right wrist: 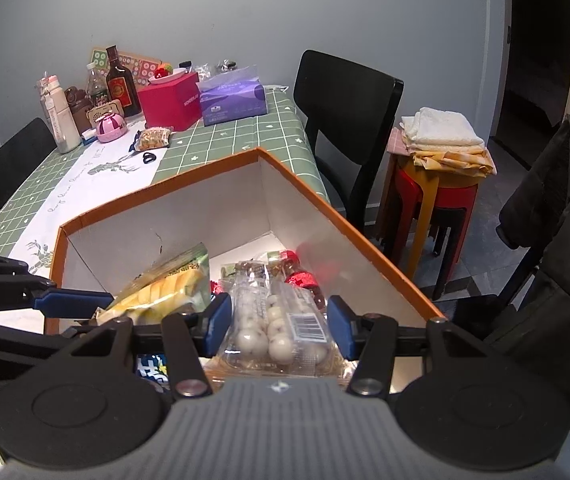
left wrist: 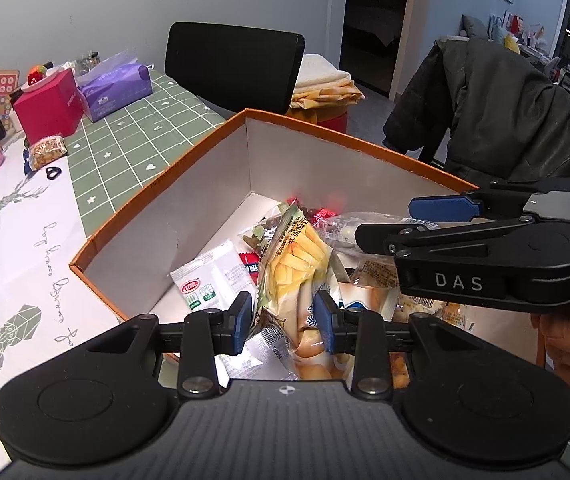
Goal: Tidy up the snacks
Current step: 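Lower both packs into the box and open both tools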
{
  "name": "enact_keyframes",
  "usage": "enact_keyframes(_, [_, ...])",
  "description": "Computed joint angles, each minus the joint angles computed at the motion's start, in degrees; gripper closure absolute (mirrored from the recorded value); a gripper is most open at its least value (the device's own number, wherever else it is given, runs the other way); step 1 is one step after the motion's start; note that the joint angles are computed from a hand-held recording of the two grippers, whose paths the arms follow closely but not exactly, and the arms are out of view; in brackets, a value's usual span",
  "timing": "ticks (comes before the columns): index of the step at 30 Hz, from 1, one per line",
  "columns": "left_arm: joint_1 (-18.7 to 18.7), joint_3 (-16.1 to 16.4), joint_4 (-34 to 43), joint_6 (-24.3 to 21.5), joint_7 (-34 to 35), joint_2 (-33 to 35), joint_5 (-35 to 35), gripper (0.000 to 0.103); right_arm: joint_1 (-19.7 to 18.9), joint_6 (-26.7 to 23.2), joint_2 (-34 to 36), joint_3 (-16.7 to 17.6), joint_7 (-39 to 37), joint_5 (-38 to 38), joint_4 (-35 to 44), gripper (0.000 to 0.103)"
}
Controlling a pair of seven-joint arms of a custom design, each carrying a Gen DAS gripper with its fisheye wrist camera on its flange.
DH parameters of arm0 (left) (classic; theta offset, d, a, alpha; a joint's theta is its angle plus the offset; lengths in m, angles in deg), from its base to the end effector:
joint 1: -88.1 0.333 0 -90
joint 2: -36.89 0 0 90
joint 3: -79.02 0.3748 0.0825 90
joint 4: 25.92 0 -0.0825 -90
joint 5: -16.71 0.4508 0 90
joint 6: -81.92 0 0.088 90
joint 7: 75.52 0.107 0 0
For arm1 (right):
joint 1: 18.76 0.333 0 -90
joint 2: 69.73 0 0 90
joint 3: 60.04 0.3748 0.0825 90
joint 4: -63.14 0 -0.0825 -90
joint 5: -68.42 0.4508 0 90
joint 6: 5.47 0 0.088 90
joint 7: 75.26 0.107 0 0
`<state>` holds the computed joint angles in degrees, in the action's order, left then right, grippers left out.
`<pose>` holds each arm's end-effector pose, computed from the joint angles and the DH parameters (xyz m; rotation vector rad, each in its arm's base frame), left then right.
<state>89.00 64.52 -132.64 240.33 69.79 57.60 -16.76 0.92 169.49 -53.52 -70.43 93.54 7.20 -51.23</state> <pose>0.7317 -0.1347 0.3994 -1.1823 2.4531 -0.8594 0.6690 0.1870 0.3930 -1.5726 1.8299 -0.6810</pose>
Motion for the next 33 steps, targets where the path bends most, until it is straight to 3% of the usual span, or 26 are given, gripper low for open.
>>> enact_keyframes(4, [-1.6, 1.9, 0.3, 1.2, -3.8, 0.8, 3.4, 0.06, 1.1, 0.1, 0.4, -1.3, 2.7, -2.2, 0.7, 0.043])
enact_keyframes(8, [-0.6, 1.0, 0.3, 2.1, -4.5, 1.1, 3.4, 0.054, 0.9, 0.1, 0.3, -1.2, 4.1, -4.4, 0.8, 0.042])
enact_keyframes(11, [-0.2, 0.4, 0.0, 2.9, -4.8, 1.0, 2.5, 0.035, 0.2, -0.2, 0.3, -0.6, 4.3, -4.5, 0.4, 0.042])
enact_keyframes(12, [-0.7, 0.7, -0.3, 4.2, -5.6, 0.8, 3.0, 0.023, 0.2, -0.3, 0.2, -0.7, 4.9, -4.9, 0.4, 0.042])
enact_keyframes(13, [-0.8, 0.6, -0.7, 5.7, -5.7, 0.6, 3.0, 0.019, 0.2, -0.2, 0.2, -0.7, 5.4, -5.3, 0.4, 0.042])
enact_keyframes(17, [0.3, -0.7, -1.0, 6.7, -5.5, 0.1, 1.8, 0.019, -0.2, -0.5, -0.1, -0.2, 5.9, -6.0, 0.3, 0.042])
enact_keyframes(20, [-0.8, 0.7, -1.2, 6.7, -8.1, -0.7, 3.3, 0.014, -0.6, -1.0, -0.6, 0.3, 5.8, -6.5, 0.0, 0.042])
enact_keyframes(25, [-0.6, 0.3, -3.6, 10.8, -9.9, -3.0, 2.9, 0.01, -1.5, -2.6, -2.1, 1.8, 5.8, -6.7, -0.9, 0.035])
enact_keyframes(29, [-2.1, 2.1, -6.1, 13.9, -14.0, -5.4, 5.3, 0.006, -1.2, -6.4, -4.7, 3.3, 8.1, -8.0, -2.1, 0.02])
enact_keyframes(33, [-1.1, 2.2, -7.8, 12.3, -17.2, -8.6, 4.2, 0.006, -1.5, -8.9, -7.9, 5.6, 13.8, -13.4, -3.3, 0.008])
